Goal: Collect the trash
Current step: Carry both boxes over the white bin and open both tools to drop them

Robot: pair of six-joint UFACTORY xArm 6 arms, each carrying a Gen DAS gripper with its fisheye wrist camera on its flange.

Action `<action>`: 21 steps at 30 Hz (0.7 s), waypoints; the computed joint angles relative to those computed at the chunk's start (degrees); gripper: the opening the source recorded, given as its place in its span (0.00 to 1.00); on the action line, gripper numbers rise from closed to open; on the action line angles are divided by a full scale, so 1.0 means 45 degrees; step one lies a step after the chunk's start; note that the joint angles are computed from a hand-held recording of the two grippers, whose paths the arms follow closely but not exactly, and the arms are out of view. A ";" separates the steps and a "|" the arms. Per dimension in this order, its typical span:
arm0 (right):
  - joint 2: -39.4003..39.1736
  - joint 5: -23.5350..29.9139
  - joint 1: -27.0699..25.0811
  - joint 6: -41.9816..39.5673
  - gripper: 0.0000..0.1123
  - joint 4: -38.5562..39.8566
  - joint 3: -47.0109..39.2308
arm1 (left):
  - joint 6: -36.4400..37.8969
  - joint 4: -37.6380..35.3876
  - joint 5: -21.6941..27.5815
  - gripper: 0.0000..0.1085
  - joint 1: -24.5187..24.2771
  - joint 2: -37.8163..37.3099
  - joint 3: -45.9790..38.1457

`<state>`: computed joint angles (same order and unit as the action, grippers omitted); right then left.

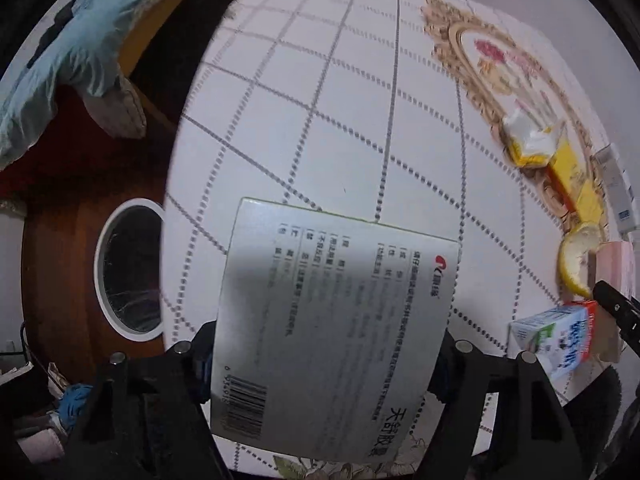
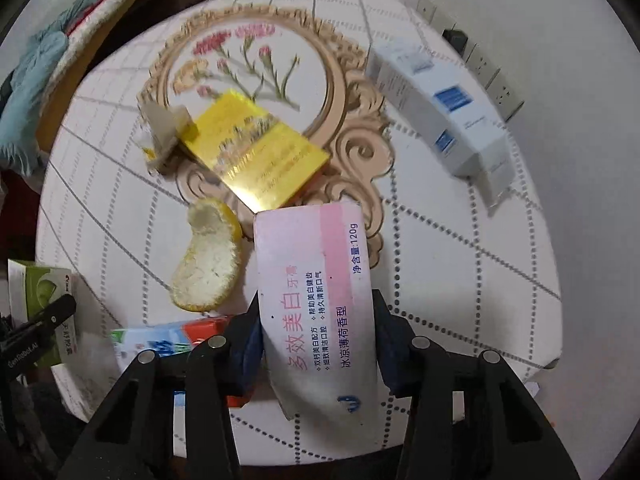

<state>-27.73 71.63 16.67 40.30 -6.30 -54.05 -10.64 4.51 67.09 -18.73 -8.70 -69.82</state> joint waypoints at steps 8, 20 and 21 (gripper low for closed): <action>0.0000 0.0212 0.0728 0.0305 0.44 -0.0588 -0.2612 | 0.0502 -0.0617 -0.0327 0.68 0.0855 -0.0770 -0.1253; 0.7945 -0.0451 0.3811 -0.0896 0.44 0.0971 -1.2496 | 0.2976 -0.2864 0.0377 0.68 0.5964 0.0193 -0.4502; 0.8930 -0.0228 0.4078 -0.1000 0.44 0.1196 -1.3566 | 0.3169 -0.2978 0.0468 0.68 0.6533 0.0470 -0.4647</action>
<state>12.45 70.60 35.02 35.80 -0.91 -115.10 3.63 -8.89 69.19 10.67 -6.59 -90.73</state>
